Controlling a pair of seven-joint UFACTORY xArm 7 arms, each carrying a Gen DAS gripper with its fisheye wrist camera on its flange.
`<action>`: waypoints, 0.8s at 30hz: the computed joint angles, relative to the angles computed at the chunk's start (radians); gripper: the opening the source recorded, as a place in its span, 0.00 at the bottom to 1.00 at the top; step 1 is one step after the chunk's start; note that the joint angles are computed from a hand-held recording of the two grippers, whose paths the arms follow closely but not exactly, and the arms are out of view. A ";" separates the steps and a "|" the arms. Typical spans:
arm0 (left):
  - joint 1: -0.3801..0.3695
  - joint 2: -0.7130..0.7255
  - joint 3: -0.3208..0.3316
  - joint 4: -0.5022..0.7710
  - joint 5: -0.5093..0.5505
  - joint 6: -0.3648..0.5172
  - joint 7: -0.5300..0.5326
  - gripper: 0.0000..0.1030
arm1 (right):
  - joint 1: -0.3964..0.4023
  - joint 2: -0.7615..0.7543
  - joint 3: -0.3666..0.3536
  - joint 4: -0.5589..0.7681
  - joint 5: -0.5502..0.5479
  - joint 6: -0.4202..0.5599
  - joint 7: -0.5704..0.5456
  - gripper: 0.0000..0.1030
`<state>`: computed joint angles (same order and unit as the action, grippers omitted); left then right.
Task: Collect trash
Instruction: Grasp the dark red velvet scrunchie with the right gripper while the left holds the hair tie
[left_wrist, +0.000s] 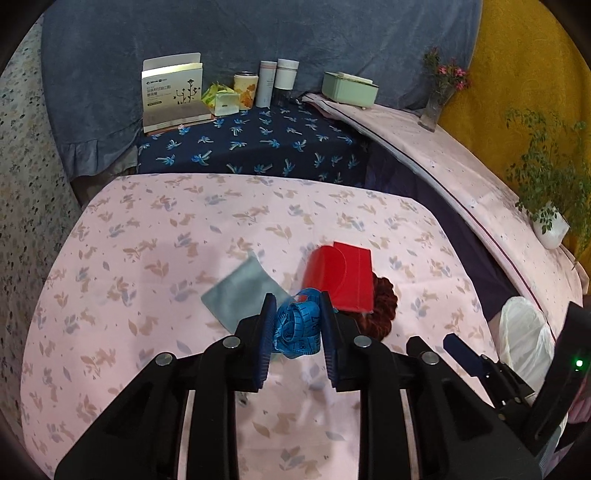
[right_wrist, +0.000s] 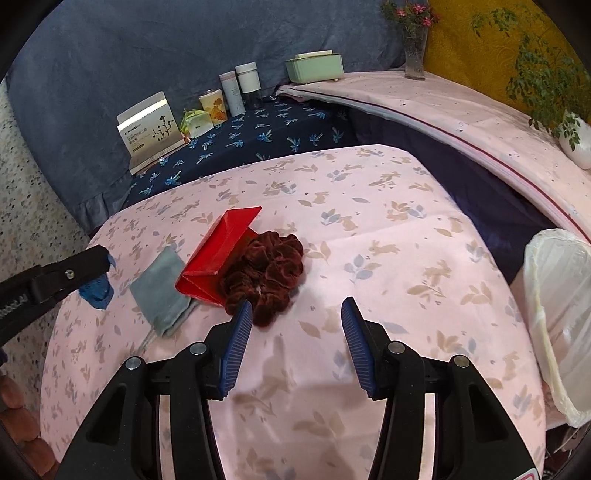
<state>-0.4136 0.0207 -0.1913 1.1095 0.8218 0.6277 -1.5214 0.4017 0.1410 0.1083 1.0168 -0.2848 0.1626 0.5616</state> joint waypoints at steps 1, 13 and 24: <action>0.003 0.004 0.003 0.003 0.000 -0.002 0.004 0.22 | 0.004 0.018 -0.002 0.020 -0.003 0.005 0.007 0.47; 0.000 0.065 0.036 0.037 -0.023 -0.032 0.051 0.22 | 0.042 0.198 -0.022 0.189 0.037 0.067 -0.005 0.38; -0.043 0.074 0.030 0.049 -0.028 -0.001 0.034 0.22 | -0.002 0.096 0.017 0.070 0.146 0.010 -0.156 0.07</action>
<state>-0.4563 0.0951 -0.1615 1.1581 0.7939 0.6267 -1.4869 0.3997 0.2374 0.1255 1.0868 -0.1386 0.1722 0.4055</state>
